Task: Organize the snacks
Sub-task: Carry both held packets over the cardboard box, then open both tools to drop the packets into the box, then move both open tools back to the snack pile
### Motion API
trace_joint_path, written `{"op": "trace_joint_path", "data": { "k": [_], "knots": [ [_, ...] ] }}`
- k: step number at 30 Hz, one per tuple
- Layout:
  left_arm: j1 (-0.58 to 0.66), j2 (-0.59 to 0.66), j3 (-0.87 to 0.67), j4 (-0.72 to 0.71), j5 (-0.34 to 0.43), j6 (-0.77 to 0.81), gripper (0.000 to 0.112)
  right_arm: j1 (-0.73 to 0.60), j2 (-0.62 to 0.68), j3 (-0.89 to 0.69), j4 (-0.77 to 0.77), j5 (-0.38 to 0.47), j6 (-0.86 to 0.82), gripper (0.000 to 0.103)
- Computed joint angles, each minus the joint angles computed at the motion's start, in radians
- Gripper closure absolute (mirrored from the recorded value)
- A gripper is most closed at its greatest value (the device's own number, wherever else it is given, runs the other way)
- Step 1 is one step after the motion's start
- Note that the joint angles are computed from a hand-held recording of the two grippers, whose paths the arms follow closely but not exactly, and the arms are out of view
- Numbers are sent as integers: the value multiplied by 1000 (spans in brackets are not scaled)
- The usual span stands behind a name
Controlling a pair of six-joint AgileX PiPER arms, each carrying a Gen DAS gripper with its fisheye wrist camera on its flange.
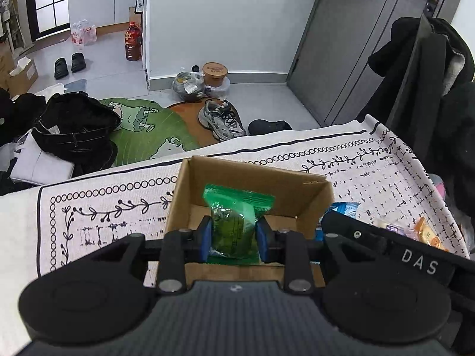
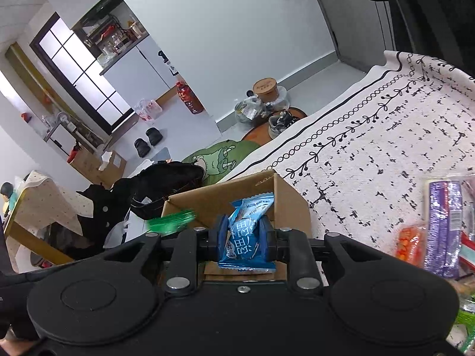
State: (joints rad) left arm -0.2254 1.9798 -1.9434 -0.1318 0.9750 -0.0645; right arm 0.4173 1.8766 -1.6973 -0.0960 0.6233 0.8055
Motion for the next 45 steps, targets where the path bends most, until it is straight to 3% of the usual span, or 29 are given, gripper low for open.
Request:
{"op": "trace_joint_path", "data": {
  "k": [6,9,10,11,13,17,22,29,45],
  "knots": [
    [15,20,-37,-18,10,10,80,-5,38,-47,33,3,-12,81],
    [16,29,-57,1,30,-29,78,-23,24,-17,101,-52,-55,74],
    [17,30,-62,4,38,-34,78,-28,14,-2,122,-73,-72,68],
    [17,26,-58,8,40,-38,78,-30,9,4,127,-80,-78,53],
    [15,10,-42,19,38,-56,74,-28,-17,29,96,-88,-54,39],
    [11,-27,-5,30,42,-69,71,-43,-76,88,115,-92,-64,37],
    [-14,-76,27,54,73,-113,62,-36,-153,155,12,-65,8,28],
    [-68,-158,100,88,82,-173,52,-42,-275,266,-40,-36,35,23],
    [-221,-305,205,223,74,-342,18,-67,-498,438,-98,0,51,13]
  ]
}}
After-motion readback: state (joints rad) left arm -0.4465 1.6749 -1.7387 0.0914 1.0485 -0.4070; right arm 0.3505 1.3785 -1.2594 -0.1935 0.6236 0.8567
